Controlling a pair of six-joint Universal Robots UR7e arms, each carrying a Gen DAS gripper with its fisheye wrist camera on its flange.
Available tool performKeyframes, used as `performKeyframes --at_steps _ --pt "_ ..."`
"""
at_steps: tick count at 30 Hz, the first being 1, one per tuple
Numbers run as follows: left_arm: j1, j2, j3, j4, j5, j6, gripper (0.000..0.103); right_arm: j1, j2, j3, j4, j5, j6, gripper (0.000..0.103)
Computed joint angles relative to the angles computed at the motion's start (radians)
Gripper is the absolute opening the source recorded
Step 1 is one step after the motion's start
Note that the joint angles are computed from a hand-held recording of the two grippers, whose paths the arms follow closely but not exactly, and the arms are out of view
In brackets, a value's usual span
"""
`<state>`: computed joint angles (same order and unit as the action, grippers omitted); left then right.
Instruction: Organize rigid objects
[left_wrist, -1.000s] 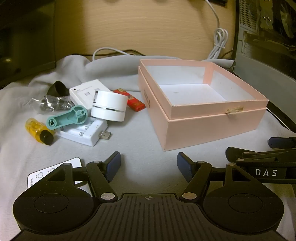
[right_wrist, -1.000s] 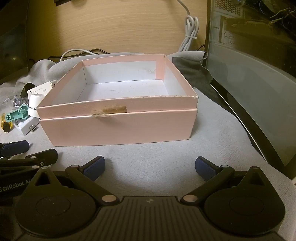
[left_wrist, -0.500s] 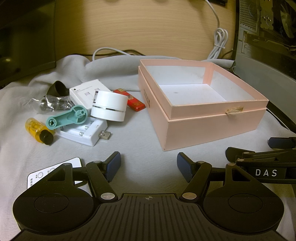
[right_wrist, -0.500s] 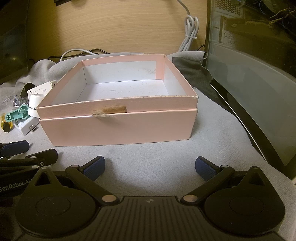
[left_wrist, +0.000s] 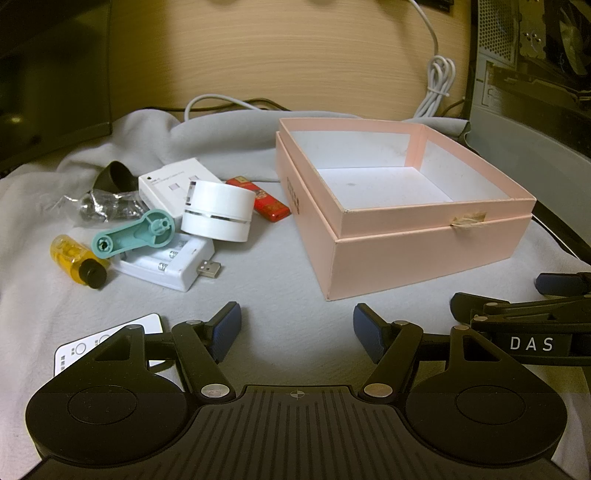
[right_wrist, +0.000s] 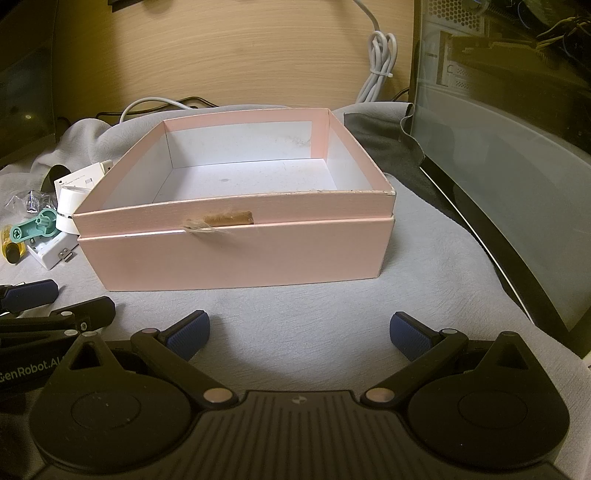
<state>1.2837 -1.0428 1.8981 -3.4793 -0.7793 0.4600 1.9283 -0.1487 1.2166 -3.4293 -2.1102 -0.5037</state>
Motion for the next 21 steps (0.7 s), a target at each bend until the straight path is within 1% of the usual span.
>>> performKeyframes --at_steps 21 --pt "-0.003 0.007 -0.002 -0.010 0.010 0.012 0.073 0.001 0.002 -0.003 -0.002 -0.005 0.003 0.103"
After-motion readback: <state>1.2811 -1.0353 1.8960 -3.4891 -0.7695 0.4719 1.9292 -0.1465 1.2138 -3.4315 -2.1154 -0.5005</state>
